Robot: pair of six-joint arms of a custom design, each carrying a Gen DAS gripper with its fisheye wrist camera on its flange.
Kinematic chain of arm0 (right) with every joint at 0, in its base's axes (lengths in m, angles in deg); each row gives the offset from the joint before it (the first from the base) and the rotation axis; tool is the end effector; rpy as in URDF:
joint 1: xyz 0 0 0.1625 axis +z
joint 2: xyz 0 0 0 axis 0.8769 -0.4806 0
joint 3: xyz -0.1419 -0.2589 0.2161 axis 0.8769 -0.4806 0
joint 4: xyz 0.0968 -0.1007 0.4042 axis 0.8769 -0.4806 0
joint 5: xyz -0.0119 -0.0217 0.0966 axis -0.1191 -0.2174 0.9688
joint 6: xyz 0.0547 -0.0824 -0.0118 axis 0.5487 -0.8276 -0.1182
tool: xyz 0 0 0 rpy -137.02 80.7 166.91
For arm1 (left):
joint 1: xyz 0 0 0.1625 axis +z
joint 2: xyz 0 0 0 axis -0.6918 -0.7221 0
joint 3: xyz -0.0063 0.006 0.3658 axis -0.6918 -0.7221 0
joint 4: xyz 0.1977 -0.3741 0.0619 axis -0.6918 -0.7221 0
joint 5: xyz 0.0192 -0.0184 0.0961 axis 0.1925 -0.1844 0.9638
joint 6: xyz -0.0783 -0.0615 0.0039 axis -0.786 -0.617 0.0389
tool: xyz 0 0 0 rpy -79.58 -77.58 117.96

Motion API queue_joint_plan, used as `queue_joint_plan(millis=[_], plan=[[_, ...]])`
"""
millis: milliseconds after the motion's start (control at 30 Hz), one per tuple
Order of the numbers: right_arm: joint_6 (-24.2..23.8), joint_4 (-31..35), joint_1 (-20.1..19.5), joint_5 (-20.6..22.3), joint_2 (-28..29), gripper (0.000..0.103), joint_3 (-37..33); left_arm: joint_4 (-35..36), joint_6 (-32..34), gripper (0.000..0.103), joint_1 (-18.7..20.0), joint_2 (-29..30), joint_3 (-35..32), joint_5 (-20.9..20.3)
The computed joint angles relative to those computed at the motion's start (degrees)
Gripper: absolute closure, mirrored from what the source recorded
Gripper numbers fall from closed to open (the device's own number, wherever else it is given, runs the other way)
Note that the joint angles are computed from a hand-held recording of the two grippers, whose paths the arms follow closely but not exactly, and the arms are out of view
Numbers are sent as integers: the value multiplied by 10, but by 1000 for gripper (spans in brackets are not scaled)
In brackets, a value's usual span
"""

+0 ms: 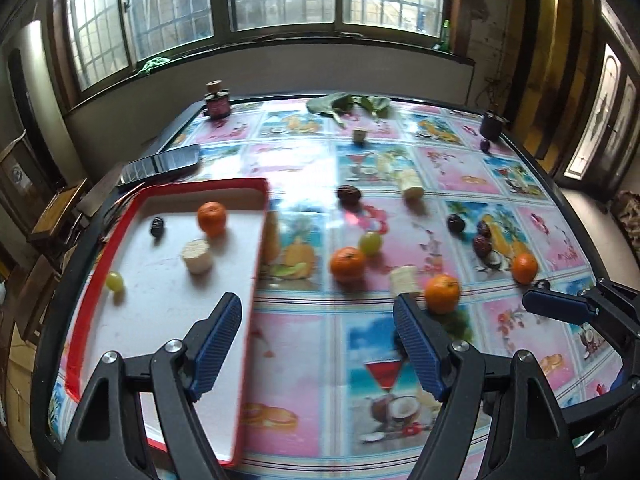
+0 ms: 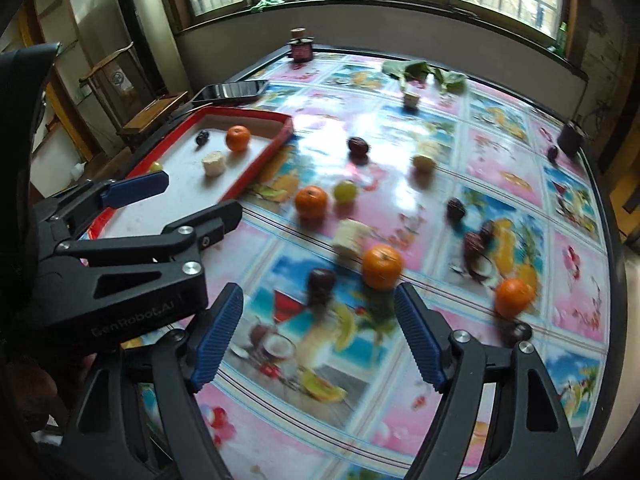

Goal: Organize fruits
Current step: 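Move both open grippers back over the fruits on the table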

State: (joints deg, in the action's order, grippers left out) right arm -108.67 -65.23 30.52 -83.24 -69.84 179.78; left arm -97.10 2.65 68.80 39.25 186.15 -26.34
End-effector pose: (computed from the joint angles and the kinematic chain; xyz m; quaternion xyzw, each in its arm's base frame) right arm 0.1089 -0.3945 0.3088 0.2726 -0.9078 0.1931 0.2536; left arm -0.4036 -0.4260 0.0199 0.1307 0.8634 -0.3217 0.3661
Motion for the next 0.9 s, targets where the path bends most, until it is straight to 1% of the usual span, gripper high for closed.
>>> queue_joint_plan(millis=[100,200,233,333,433,500,567,767,900], plan=[[-9,11,-34,10,-30,24,3,-8,17,25,1,25,-20,-11],[-18,15,-71,20,-51,24,2,-2,22,25,6,43,-40,-20],[-22,14,-82,23,-56,24,1,4,18,25,7,47,-44,-20],[-36,9,-120,24,-65,24,-6,-8,34,25,16,56,-50,-39],[-43,12,-163,37,-71,24,-17,-41,66,25,22,68,-55,-64],[-41,19,-188,49,-73,24,-26,-52,89,25,26,85,-71,-80],[-37,28,-207,61,-74,24,-35,-55,111,25,29,106,-92,-87],[-38,38,-232,80,-67,24,-53,-85,186,26,38,149,-137,-118],[-34,47,-247,98,-63,24,-66,-69,208,28,50,169,-165,-131]])
